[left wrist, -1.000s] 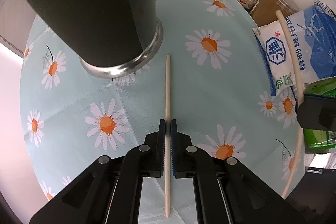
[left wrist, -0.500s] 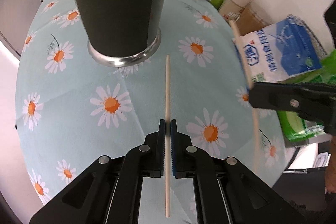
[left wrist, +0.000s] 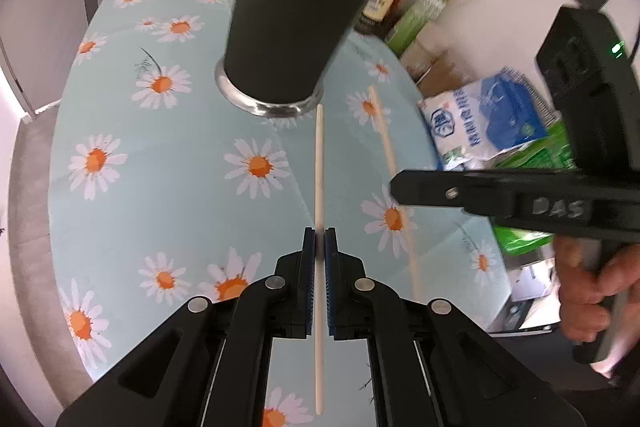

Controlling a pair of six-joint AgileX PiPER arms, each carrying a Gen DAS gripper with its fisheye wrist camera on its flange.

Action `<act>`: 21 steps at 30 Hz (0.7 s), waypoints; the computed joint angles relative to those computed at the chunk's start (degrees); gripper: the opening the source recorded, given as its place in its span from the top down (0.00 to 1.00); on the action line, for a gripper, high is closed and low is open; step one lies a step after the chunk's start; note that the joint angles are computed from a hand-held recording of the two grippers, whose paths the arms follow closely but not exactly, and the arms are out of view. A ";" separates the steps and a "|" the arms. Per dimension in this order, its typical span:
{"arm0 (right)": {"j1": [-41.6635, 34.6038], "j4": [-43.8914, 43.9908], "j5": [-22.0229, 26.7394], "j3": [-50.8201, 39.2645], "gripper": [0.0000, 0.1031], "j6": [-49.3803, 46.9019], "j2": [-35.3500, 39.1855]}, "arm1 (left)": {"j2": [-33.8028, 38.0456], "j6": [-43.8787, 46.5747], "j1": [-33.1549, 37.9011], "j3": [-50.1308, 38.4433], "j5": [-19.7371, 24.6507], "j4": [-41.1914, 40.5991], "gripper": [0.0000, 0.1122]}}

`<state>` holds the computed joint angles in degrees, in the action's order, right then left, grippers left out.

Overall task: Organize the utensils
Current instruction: 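Lift both chopsticks up over the black holder with both grippers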

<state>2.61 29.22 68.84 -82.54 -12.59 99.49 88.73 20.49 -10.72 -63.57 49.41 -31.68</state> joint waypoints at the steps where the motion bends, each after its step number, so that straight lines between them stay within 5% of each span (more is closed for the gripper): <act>1: 0.97 -0.10 -0.69 0.34 0.94 0.30 -0.23 | -0.36 1.72 0.97 0.71 -0.05 -1.59 0.97; 12: 7.13 2.49 -5.23 -0.06 0.94 1.14 -1.38 | -4.39 15.81 13.83 3.19 4.31 -14.81 0.97; 21: 6.70 5.14 -7.12 -6.48 0.94 -1.93 -1.26 | -4.78 21.16 16.07 -1.84 3.18 -23.34 0.97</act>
<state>9.31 34.36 61.72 -89.02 -14.53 98.23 83.95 41.65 5.35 -65.42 52.59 -55.02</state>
